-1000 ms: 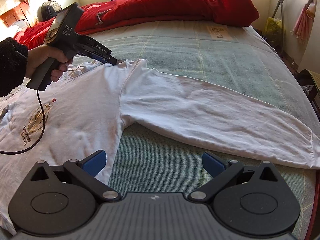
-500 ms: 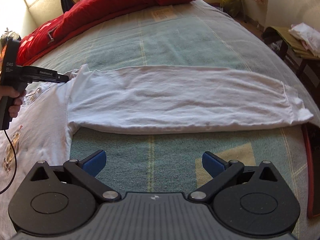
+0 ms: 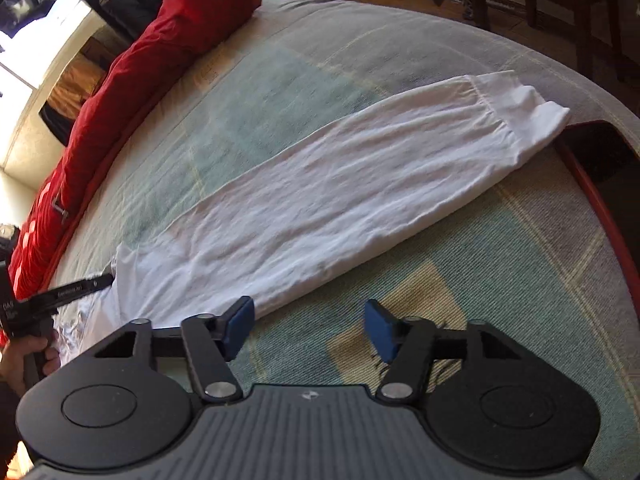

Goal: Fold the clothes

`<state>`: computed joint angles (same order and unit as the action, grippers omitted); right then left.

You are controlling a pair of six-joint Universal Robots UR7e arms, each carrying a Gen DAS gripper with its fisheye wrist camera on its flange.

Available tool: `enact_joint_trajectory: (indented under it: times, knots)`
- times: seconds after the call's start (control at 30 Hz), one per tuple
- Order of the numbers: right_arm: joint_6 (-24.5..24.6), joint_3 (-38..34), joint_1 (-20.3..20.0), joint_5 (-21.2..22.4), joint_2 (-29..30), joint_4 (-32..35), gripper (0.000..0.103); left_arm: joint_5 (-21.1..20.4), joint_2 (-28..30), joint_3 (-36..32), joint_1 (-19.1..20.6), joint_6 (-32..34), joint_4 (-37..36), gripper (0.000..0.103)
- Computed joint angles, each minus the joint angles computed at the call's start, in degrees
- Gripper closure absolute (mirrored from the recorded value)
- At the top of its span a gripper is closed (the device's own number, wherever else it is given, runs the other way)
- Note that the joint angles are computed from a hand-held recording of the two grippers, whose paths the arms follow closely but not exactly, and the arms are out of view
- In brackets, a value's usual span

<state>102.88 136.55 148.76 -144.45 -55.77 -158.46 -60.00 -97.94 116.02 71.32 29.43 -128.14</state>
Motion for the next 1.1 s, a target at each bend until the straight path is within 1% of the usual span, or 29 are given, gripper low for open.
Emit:
enact_joint_trajectory:
  times: [0.1,0.17,0.23,0.27,0.33,0.37,0.4,0.5,0.53,0.57,0.6,0.63,0.67,0.77,0.97,1.1]
  knots:
    - [10.9,4.8,0.3,-3.8,-2.3,-2.4,0.049,0.2,0.0,0.2,-0.1,0.1,-0.2,0.069]
    - [17.8,7.5,0.5,-6.1,-2.7,-4.2,0.049,0.3,0.0,0.2,-0.1,0.2,-0.3,0.069]
    - [23.8,10.0,0.9,-9.3,-1.8,-7.7,0.049,0.3,0.0,0.2,-0.1,0.2,-0.3,0.069]
    - [26.7,10.8,1.0,-10.9,-1.6,-7.7,0.049,0.2,0.1,0.2,-0.1,0.4,-0.3,0.069]
    - [32.4,12.0,0.9,-13.6,-2.0,-5.2,0.049,0.1,0.2,0.0,0.1,0.5,-0.2,0.069]
    - [34.9,12.4,0.7,-14.7,-2.6,-3.2,0.049,0.1,0.2,0.0,0.0,0.6,-0.2,0.069]
    - [36.2,12.7,0.3,-15.4,-3.0,-1.7,0.05,0.2,0.2,0.0,0.0,0.6,-0.2,0.068]
    - [38.2,12.8,-0.9,-16.5,-4.3,1.9,0.05,0.4,0.3,0.0,0.0,0.7,-0.3,0.068]
    - [38.0,12.5,-1.2,-16.4,-5.0,4.0,0.051,0.4,0.3,0.1,-0.1,0.8,-0.3,0.068]
    - [37.5,11.8,-1.5,-15.6,-6.1,7.6,0.053,0.5,0.3,0.2,-0.1,0.8,-0.4,0.068]
    - [37.0,11.0,-1.8,-14.7,-7.1,11.4,0.064,0.5,0.3,0.3,-0.1,0.9,-0.6,0.068]
    - [37.2,10.0,-2.3,-13.2,-8.3,16.4,0.084,0.5,0.2,0.4,-0.1,1.0,-0.7,0.068]
    - [37.0,9.4,-2.6,-12.2,-9.0,18.9,0.091,0.5,0.1,0.5,-0.2,1.1,-0.9,0.068]
    - [36.6,8.7,-2.7,-11.2,-10.2,22.3,0.093,0.5,0.1,0.6,-0.1,1.4,-1.3,0.067]
    - [36.2,4.6,-1.3,-9.7,-12.3,34.6,0.096,0.6,0.0,0.7,-0.1,1.4,-1.4,0.067]
    - [39.1,2.3,-0.1,-8.0,-12.9,41.4,0.096,0.9,0.0,0.8,-0.3,1.4,-1.5,0.066]
